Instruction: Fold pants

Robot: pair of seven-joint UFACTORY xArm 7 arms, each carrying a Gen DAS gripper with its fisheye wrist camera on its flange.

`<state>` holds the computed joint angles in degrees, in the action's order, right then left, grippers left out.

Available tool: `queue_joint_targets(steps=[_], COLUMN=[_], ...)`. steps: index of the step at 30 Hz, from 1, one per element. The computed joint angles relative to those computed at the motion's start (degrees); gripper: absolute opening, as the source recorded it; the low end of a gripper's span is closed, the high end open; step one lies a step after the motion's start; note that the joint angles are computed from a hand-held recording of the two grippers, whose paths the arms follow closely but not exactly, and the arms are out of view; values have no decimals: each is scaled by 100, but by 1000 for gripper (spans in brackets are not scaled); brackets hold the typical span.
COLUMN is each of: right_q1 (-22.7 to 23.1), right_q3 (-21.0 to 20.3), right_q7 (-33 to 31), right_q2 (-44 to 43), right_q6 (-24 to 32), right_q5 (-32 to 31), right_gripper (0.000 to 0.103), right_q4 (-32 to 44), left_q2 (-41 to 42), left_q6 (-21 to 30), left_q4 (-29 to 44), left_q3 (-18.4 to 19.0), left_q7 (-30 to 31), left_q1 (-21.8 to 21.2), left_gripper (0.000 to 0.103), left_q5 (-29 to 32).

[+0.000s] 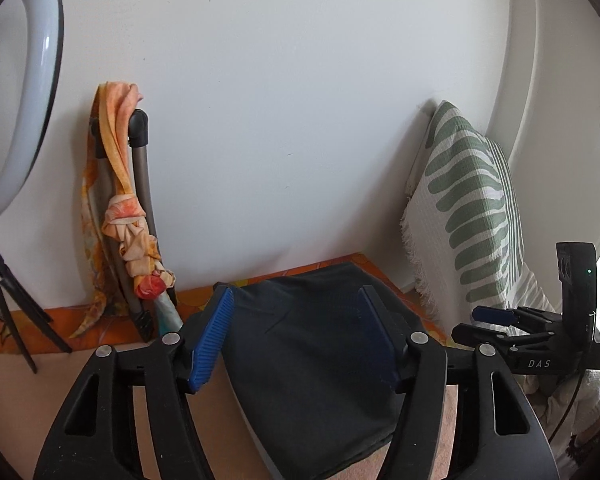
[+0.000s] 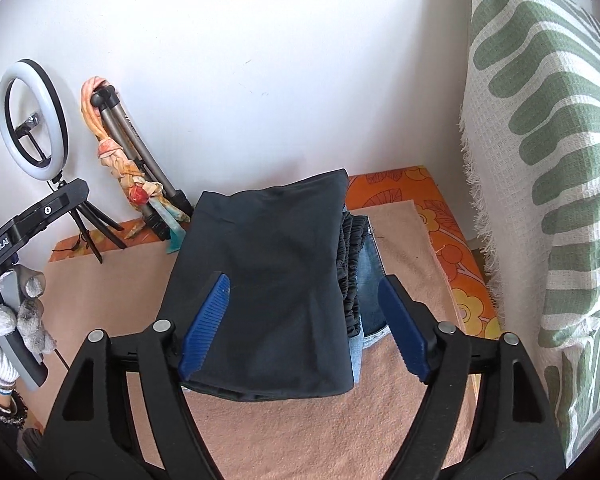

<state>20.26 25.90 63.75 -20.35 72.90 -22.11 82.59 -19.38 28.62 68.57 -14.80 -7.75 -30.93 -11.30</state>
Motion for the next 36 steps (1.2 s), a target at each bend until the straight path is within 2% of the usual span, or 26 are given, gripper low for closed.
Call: queue_joint_targets(steps=[5, 11, 15, 20, 23, 26, 29, 34, 36], right_q1=[30, 220, 485, 1094, 1900, 2956, 3777, 4488, 4562], right_q3=[488, 1026, 1563, 2215, 2508, 2440, 2182, 1748, 1622], right_q7=[325, 903, 1374, 1981, 2186, 2080, 1942, 1950, 2017], right_q2=[156, 478, 977, 1827, 2613, 3359, 3835, 4166, 4163], right_q6=[593, 1406, 2144, 3073, 3910, 4648, 4995, 5081, 5009], right_q5=[-467, -985, -1699, -2766, -3754, -4715, -5275, -5583, -5502], right_gripper=[87, 90, 97, 102, 103, 103, 103, 103, 103], right_q4=[510, 1116, 1742, 2588, 3294, 4042, 4586, 4934, 4878], left_q2=[-751, -1604, -2158, -2909, -3344, -3778, -4219, -4830, -4989], left_q6=[128, 374, 614, 919, 1107, 1273, 1369, 1459, 1465], left_q4=[-405, -858, -1123, -1500, -1731, -1964, -2215, -2575, -2677], left_q3=[-4, 50, 61, 159, 243, 277, 300, 245, 192], left_q7=[-29, -87, -144, -52, 43, 110, 155, 142, 99], left_q1=[5, -73, -65, -113, -140, -90, -39, 160, 282], left_gripper=[79, 81, 81, 84, 84, 84, 86, 102, 102], left_q5=[112, -6, -27, -50, -114, -126, -155, -119, -69])
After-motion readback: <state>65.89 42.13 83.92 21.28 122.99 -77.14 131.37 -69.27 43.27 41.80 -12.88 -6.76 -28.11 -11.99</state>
